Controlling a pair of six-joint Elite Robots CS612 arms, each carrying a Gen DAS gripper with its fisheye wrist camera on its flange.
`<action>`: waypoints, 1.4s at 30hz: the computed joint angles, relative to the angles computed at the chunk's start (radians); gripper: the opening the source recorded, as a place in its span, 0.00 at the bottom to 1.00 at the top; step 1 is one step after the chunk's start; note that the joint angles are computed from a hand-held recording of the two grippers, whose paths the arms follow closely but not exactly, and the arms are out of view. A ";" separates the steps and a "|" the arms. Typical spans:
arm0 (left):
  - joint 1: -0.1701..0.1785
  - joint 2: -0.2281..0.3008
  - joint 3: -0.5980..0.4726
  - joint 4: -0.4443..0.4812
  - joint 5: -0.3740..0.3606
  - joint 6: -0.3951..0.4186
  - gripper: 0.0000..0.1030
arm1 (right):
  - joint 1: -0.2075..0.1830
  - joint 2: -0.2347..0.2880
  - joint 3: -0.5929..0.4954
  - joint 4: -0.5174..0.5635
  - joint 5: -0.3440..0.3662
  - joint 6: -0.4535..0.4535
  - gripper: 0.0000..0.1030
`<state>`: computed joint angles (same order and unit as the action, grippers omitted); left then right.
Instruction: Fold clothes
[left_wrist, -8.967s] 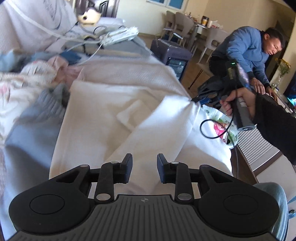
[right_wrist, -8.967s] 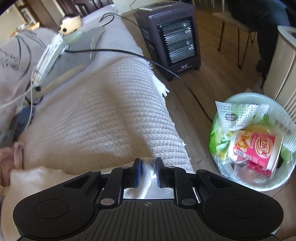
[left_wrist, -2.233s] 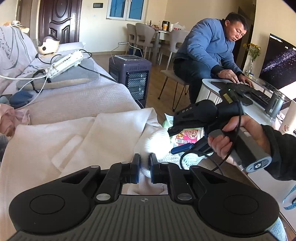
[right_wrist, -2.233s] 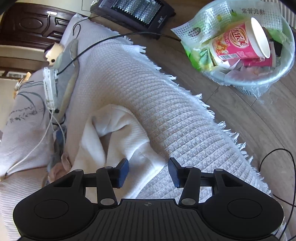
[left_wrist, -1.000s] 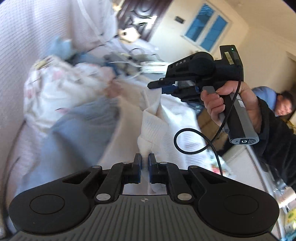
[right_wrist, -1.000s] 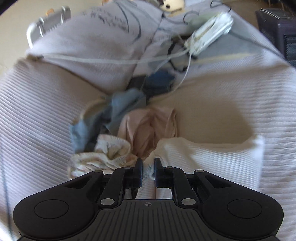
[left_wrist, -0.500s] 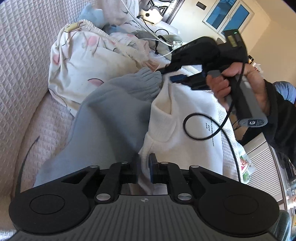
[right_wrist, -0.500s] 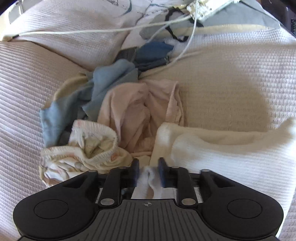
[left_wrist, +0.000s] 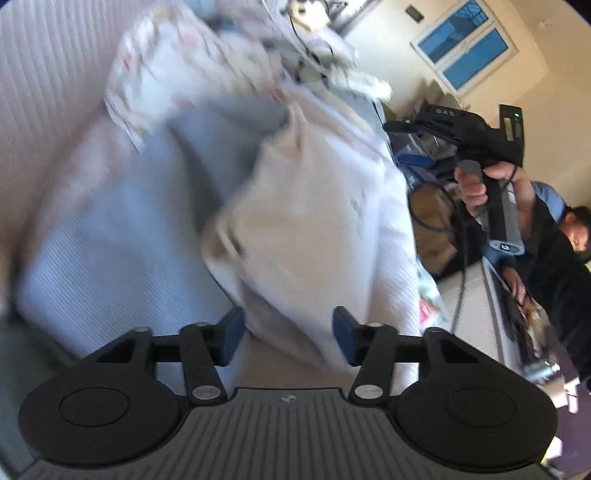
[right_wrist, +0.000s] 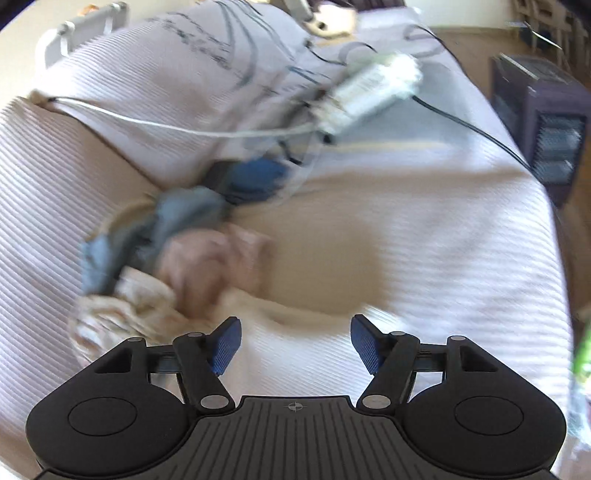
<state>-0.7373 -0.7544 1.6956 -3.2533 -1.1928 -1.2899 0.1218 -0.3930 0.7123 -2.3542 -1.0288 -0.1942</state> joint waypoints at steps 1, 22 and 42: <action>-0.001 0.011 -0.015 0.002 -0.013 0.003 0.54 | -0.006 0.002 0.000 0.014 -0.009 0.001 0.66; 0.005 0.090 -0.099 0.043 -0.045 -0.172 0.62 | 0.000 0.145 -0.167 0.155 0.037 0.114 0.50; 0.005 0.094 -0.136 -0.005 -0.012 -0.082 0.63 | -0.117 -0.170 0.379 -0.119 -0.163 0.253 0.23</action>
